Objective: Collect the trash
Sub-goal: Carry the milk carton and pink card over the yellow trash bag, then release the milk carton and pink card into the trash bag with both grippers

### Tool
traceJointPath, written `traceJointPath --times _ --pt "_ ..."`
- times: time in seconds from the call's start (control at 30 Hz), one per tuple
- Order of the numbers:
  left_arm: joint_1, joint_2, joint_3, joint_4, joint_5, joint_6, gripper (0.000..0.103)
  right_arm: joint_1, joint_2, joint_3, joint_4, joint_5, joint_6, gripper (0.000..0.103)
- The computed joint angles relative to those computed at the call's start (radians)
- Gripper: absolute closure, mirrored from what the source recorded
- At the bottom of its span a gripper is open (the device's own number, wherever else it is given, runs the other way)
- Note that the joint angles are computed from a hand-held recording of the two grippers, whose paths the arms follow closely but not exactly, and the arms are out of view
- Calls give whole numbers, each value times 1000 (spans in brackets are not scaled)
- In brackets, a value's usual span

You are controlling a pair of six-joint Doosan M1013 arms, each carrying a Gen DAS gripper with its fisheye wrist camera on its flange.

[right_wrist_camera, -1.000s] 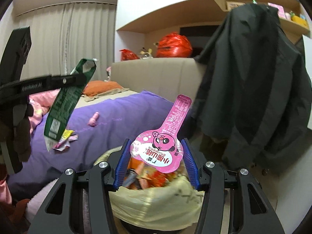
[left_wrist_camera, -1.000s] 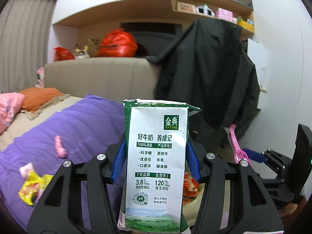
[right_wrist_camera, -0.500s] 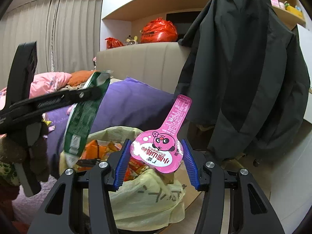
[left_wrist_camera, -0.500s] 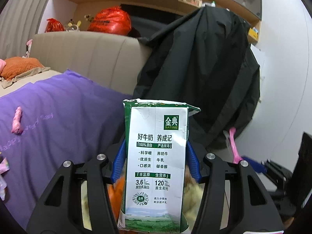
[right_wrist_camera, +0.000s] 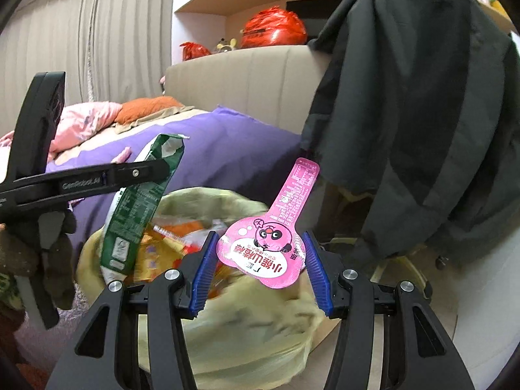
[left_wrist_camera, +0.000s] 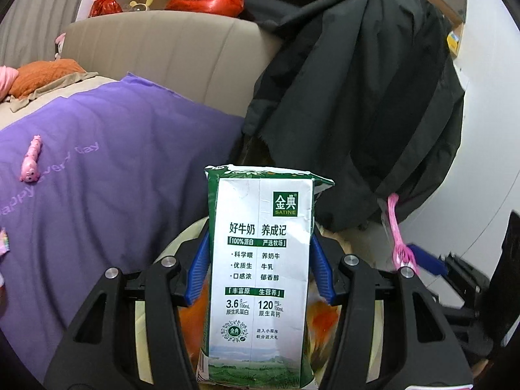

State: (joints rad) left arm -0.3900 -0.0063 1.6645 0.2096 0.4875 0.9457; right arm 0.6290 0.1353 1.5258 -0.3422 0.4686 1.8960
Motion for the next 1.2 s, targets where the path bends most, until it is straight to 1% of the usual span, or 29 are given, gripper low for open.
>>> traceJointPath --times 0.07,0.13,0.23,0.3,0.37,0.4,0.43,0.57,0.7,0.83,0.9,1.03,1.2 --pt "15 -6 6 -64 7 46 52 0 6 -6 32 -1 -31 54" --pt "26 -9 9 -97 19 72 52 -2 12 -13 78 1 -69 54" --pt "44 -17 24 -177 12 145 52 -8 22 -26 188 9 -160 54" --pt "56 -22 34 -258 8 226 52 -5 28 -35 222 25 -201 54" --pt "64 -26 42 -340 22 336 53 2 35 -44 240 46 -241 54" --pt "63 -25 41 -353 34 364 53 5 41 -50 250 58 -266 54" --pt "61 -24 40 -361 54 397 53 7 47 -57 256 71 -284 54" --pt "57 -13 35 -368 100 442 53 7 74 -88 300 131 -344 54" --pt "60 9 10 -399 171 484 53 10 97 -109 281 186 -344 54" --pt "56 24 -9 -401 229 509 53 13 88 -96 274 180 -356 54" --pt "61 35 -21 -423 258 513 53 15 85 -93 256 177 -346 54" --pt "67 49 -35 -440 281 513 53 11 76 -85 258 170 -341 54" --pt "66 55 -47 -431 310 521 53 3 67 -77 300 161 -350 54"
